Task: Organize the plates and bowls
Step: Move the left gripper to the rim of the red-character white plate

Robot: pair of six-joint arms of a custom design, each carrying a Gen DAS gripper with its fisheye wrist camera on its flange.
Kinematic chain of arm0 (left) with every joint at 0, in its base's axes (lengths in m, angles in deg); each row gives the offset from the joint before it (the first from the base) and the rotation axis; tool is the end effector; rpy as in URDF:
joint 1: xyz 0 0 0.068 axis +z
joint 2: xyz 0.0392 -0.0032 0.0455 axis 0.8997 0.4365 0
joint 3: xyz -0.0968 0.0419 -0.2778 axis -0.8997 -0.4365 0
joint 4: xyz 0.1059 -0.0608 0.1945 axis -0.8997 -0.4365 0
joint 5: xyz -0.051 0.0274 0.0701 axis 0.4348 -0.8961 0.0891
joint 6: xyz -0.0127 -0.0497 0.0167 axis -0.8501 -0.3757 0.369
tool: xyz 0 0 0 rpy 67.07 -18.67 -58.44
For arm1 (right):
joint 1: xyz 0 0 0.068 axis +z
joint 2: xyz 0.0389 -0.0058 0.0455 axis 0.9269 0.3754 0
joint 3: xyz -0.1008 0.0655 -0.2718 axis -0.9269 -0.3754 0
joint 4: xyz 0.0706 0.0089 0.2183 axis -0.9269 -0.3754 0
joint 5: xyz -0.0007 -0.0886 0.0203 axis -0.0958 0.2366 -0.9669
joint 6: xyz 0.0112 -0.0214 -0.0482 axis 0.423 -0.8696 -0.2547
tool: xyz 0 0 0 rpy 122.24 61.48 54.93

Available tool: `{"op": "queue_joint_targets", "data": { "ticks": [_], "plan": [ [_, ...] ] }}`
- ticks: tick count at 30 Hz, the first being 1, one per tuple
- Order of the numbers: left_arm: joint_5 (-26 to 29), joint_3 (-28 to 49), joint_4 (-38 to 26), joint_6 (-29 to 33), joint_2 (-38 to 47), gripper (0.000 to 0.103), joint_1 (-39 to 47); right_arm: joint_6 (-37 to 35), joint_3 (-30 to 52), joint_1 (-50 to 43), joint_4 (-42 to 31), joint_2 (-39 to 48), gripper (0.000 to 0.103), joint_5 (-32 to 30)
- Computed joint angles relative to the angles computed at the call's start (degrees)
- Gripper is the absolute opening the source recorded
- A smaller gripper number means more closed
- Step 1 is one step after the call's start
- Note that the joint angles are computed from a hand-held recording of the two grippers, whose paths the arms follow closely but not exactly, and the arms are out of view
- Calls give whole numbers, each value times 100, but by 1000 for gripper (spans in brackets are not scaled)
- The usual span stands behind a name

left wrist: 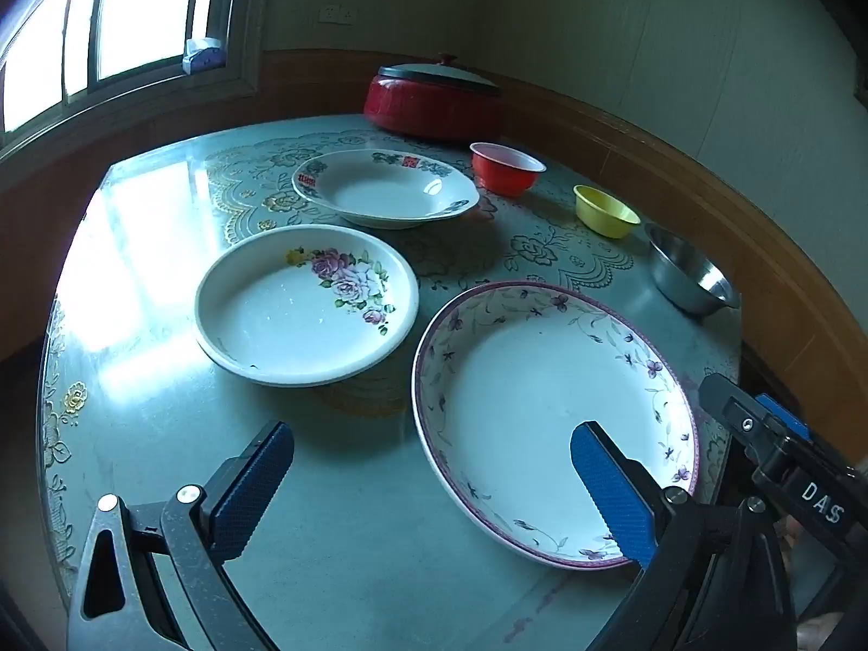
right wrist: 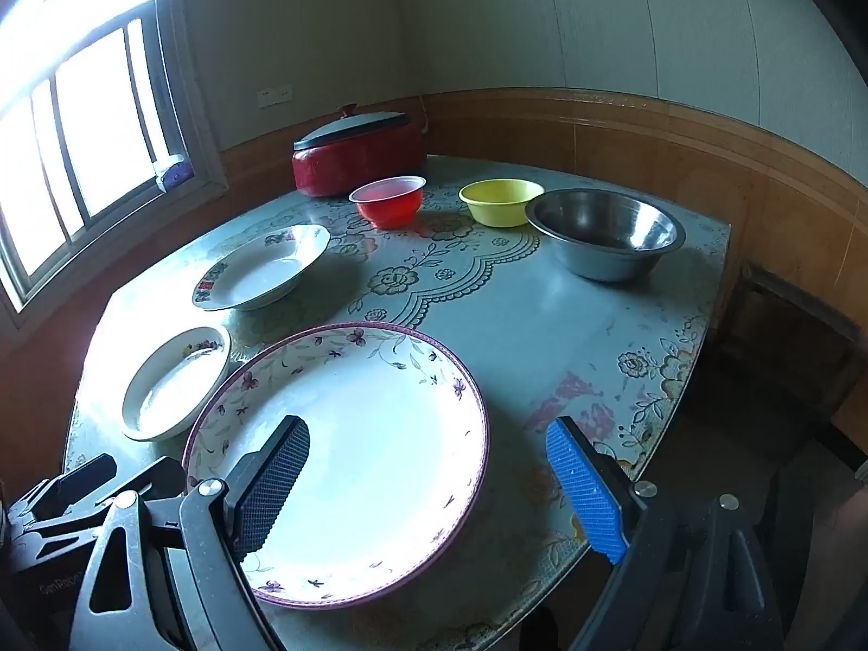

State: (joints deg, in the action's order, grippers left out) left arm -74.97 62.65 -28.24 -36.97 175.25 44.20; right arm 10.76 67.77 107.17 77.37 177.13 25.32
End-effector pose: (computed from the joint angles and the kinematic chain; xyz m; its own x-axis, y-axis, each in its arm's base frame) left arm 0.2776 -0.0963 0.1507 -0.7221 -0.1395 -0.6775 -0.0137 0.9821 -0.1876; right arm 0.3012 0.2288 0.2223 -0.6879 0.1177 -0.7162 -0.0047 0.9860 0.1666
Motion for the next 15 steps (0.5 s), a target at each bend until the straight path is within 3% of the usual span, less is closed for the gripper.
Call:
{"op": "queue_joint_targets", "data": {
  "ticks": [2,6,7,10,12,15],
  "plan": [
    [-9,262,-367,-72,139,103,83,-141,-28,-185,121,14,91,-309],
    [-141,208,-373,-253,182,101,354,-641,133,-586,269,171,91,-1126],
    [9,414,-634,-366,264,101,451,-788,240,-694,288,250,89,-1398],
    [-226,441,-505,-571,300,101,510,-1178,737,-975,126,594,83,-2132],
    [-384,604,-819,-573,223,101,501,-1414,1198,-1164,-120,886,78,-2637],
    [-744,788,-796,-600,229,101,415,-1756,2223,-1458,-802,1523,63,-3450]
  ]
}}
